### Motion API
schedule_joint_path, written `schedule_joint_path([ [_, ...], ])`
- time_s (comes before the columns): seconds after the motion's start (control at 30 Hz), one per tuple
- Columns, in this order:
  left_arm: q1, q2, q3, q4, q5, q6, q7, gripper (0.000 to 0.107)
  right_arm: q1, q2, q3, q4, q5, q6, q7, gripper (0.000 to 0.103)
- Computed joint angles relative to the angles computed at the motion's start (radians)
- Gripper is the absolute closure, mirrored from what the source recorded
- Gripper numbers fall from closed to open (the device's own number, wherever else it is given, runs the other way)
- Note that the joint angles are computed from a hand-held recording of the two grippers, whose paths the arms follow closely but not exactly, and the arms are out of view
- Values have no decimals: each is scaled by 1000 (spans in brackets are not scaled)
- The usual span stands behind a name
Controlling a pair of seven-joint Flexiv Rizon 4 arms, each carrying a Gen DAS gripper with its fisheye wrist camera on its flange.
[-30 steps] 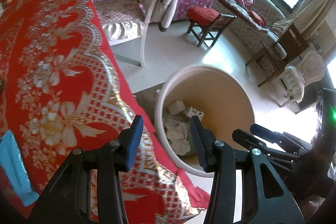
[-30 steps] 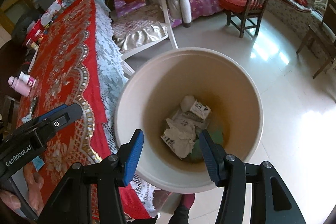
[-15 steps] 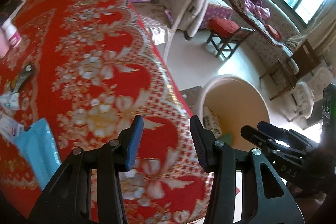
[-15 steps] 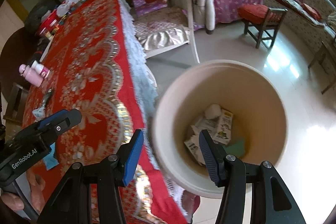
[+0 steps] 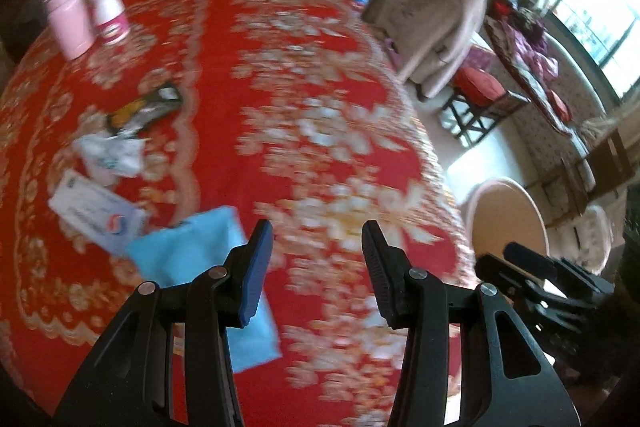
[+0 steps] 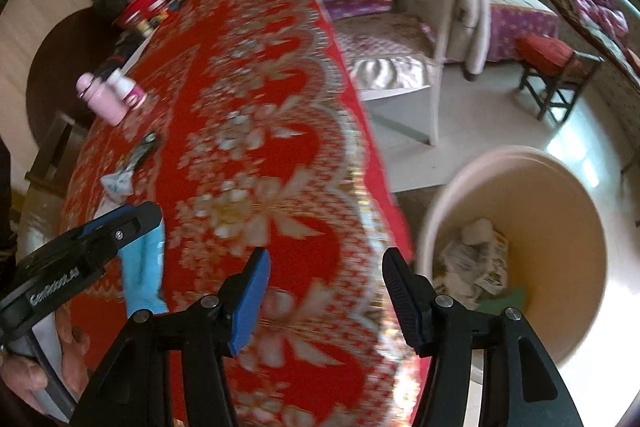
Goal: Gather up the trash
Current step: 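Move both open tools back over the table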
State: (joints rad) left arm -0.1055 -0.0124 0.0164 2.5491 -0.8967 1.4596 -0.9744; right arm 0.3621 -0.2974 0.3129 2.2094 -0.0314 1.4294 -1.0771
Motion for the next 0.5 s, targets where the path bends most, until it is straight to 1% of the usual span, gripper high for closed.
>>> schedule_joint_path([
  [0.07, 18, -17, 10, -10, -92, -15, 80, 63, 18, -13, 6, -18, -7, -5, 5, 47],
  [0.17, 73, -63, 22, -43, -172, -65, 166, 63, 49, -23, 6, -34, -24, -9, 19, 46],
  [0.2, 87, -74, 17, -51, -200, -73, 194, 63, 61, -26, 6, -39, -31, -11, 26, 46],
  [0.27, 115, -107, 4, -75, -291, -88, 287, 63, 73, -27, 6, -43, -40, -15, 33, 46],
  [0.3, 123, -120, -1, -85, -317, -89, 319, 63, 87, -29, 1, -45, -51, -18, 44, 46],
  [0.37, 141, -141, -1, -101, -333, -102, 361, 63, 100, -31, -3, -47, -63, -22, 57, 46],
  [0.43, 168, -163, 13, -117, -295, -143, 364, 63, 114, -33, -8, -48, -76, -30, 75, 46],
  [0.5, 192, -176, 21, -124, -256, -160, 352, 63, 122, -38, -8, -54, -82, -37, 87, 46],
])
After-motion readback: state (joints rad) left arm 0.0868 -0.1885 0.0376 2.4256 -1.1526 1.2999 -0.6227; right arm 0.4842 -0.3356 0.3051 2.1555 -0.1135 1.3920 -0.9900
